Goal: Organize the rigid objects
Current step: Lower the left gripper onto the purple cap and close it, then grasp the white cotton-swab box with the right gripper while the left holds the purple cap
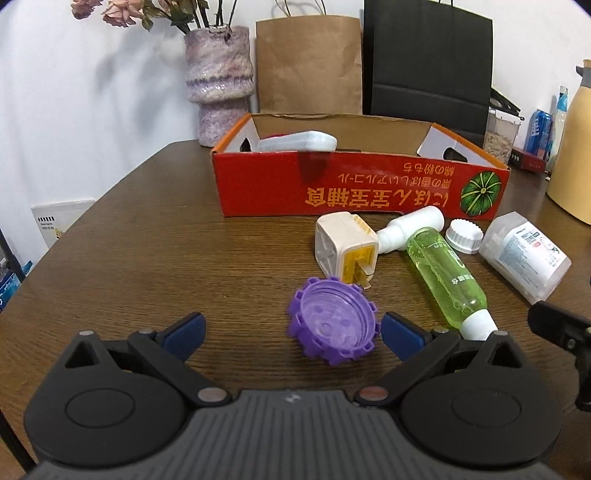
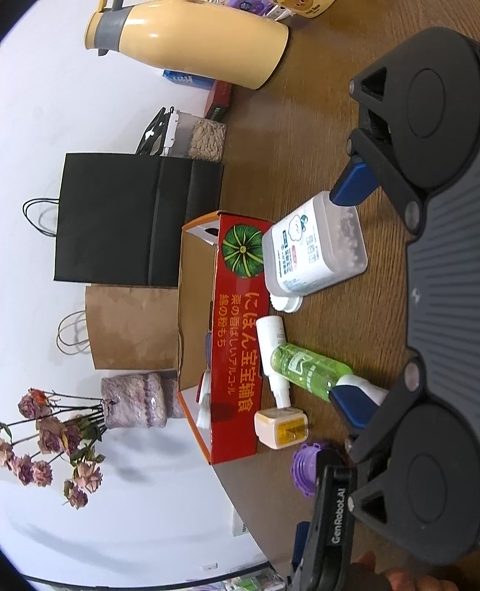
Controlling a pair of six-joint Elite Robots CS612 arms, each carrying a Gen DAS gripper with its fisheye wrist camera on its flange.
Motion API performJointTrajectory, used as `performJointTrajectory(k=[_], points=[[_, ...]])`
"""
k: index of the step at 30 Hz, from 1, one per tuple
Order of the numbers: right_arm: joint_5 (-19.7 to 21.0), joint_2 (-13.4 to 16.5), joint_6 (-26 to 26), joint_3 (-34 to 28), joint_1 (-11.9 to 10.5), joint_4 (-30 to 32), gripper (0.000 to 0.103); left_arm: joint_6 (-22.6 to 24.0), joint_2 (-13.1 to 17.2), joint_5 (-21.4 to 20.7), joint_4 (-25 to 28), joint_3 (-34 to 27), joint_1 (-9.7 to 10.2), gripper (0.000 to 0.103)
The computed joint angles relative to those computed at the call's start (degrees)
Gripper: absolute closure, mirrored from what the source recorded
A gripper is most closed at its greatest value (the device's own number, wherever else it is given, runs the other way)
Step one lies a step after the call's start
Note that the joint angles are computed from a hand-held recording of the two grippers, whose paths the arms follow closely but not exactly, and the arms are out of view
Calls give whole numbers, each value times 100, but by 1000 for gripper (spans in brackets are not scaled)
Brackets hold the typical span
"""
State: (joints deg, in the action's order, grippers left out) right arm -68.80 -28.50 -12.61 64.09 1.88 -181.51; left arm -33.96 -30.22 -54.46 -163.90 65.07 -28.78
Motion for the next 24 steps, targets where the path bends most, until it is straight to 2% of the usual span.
performJointTrajectory(k=[6, 9, 10, 11, 14, 24], points=[[-76, 63, 38, -123, -2, 93, 0, 59, 108, -69, 37, -199, 35, 1], [-95, 81, 70, -155, -4, 132, 0, 149, 137, -162, -11, -241, 47, 20], [-97, 86, 72, -164, -4, 149, 0, 185, 141, -221, -11, -248, 53, 39], [-105, 85, 67, -160, 0, 154, 0, 208, 143, -242, -34, -245, 54, 47], [-126, 87, 43, -152, 5, 140, 0, 280, 134, -307, -222, -196, 53, 47], [-159, 95, 60, -121, 7, 36, 0, 351, 105, -43, -443, -95, 4, 47]])
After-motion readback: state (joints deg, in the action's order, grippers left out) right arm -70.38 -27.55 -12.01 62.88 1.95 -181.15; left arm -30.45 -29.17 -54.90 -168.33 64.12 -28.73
